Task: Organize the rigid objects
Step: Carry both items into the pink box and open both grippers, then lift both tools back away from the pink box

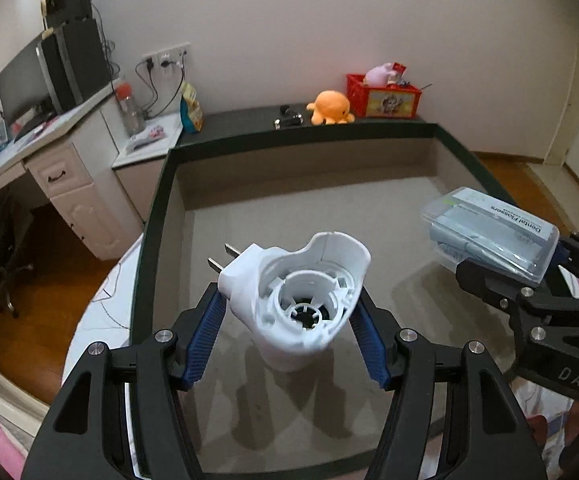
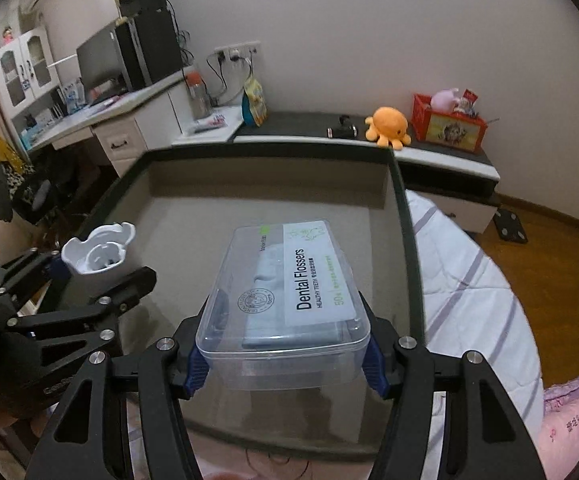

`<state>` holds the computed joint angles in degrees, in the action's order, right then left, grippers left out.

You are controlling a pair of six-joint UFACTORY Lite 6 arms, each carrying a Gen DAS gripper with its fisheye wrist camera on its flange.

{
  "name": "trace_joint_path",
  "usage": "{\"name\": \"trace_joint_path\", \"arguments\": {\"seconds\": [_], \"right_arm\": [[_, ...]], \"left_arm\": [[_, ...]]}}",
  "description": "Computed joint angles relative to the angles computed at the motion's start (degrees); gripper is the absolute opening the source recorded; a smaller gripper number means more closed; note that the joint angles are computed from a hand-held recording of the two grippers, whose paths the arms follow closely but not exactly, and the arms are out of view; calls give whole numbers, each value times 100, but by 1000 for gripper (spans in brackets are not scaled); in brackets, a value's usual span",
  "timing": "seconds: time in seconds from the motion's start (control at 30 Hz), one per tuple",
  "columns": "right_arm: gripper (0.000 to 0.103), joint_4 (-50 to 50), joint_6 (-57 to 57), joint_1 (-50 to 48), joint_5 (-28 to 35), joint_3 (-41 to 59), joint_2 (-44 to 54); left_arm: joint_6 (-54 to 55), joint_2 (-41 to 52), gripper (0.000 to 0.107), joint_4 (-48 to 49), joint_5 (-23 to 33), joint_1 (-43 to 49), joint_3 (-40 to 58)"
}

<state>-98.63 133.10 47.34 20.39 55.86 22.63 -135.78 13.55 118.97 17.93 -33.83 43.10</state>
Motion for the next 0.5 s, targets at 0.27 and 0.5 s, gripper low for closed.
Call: {"name": "trace_joint_path", "arguments": {"seconds": [0.27, 0.5], "right_arm": [[83, -317, 647, 303, 482, -750, -780], [92, 1158, 59, 2019, 2384, -1802, -2568]], "left_arm": [[287, -1013, 97, -564, 677, -438, -787], [1833, -3793, 103, -3167, 2873, -2574, -2199]]}}
